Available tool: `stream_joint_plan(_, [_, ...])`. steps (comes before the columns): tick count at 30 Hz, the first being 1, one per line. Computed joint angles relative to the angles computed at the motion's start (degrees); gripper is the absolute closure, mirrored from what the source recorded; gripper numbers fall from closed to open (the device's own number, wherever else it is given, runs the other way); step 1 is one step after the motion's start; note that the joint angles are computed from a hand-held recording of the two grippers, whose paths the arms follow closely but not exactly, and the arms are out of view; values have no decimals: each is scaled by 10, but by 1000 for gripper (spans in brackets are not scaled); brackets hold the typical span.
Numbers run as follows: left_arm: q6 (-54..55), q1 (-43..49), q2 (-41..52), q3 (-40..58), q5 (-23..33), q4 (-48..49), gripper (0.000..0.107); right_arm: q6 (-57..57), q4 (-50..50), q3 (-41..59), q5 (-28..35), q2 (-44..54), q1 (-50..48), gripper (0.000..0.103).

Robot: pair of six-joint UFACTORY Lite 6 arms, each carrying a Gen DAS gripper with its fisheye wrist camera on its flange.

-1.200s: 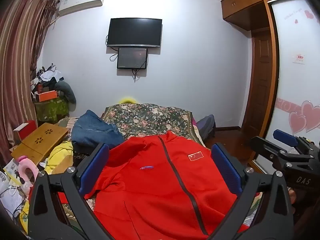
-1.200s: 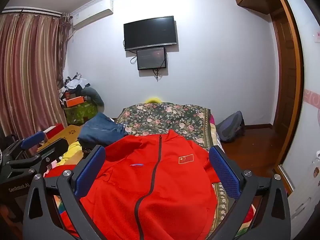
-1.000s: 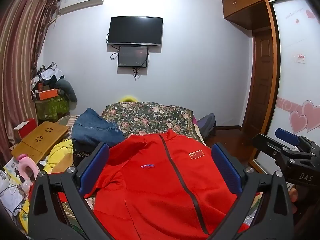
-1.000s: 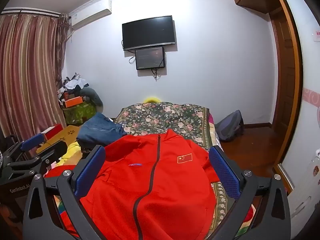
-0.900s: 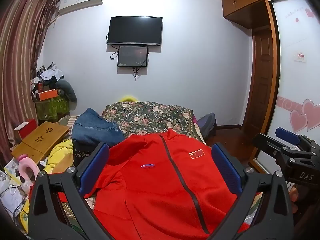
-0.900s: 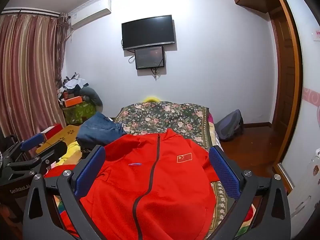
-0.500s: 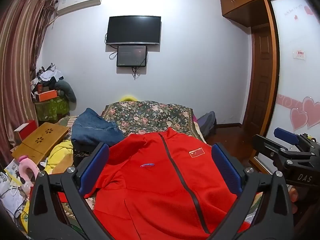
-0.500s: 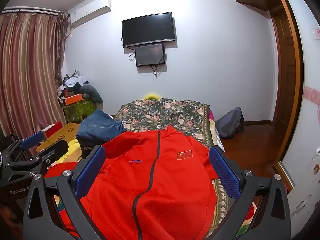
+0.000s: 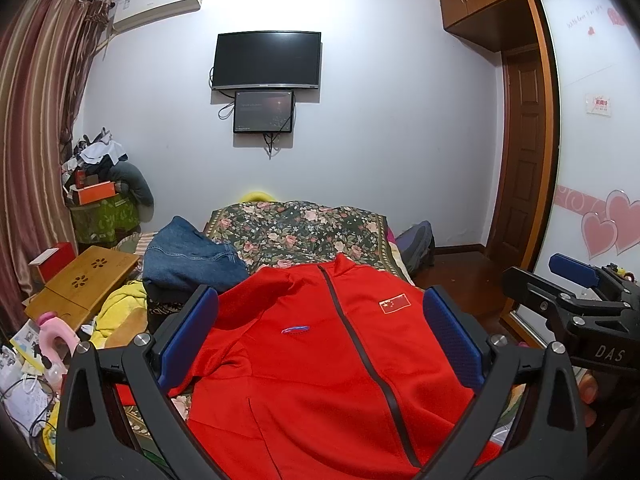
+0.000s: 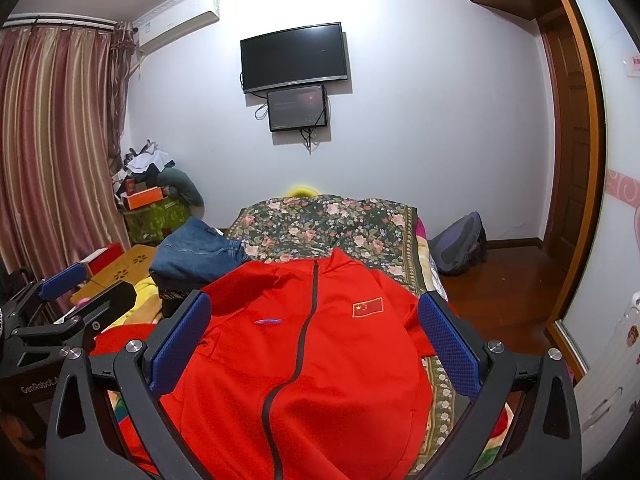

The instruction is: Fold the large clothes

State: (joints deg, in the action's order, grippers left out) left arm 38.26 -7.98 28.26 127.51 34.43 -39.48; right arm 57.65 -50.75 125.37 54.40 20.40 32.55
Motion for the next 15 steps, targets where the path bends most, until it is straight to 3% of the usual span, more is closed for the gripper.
stream_joint_plan(15, [-22,1,21,29,13,13,4,0,4,-8,-2,-3,-2,1])
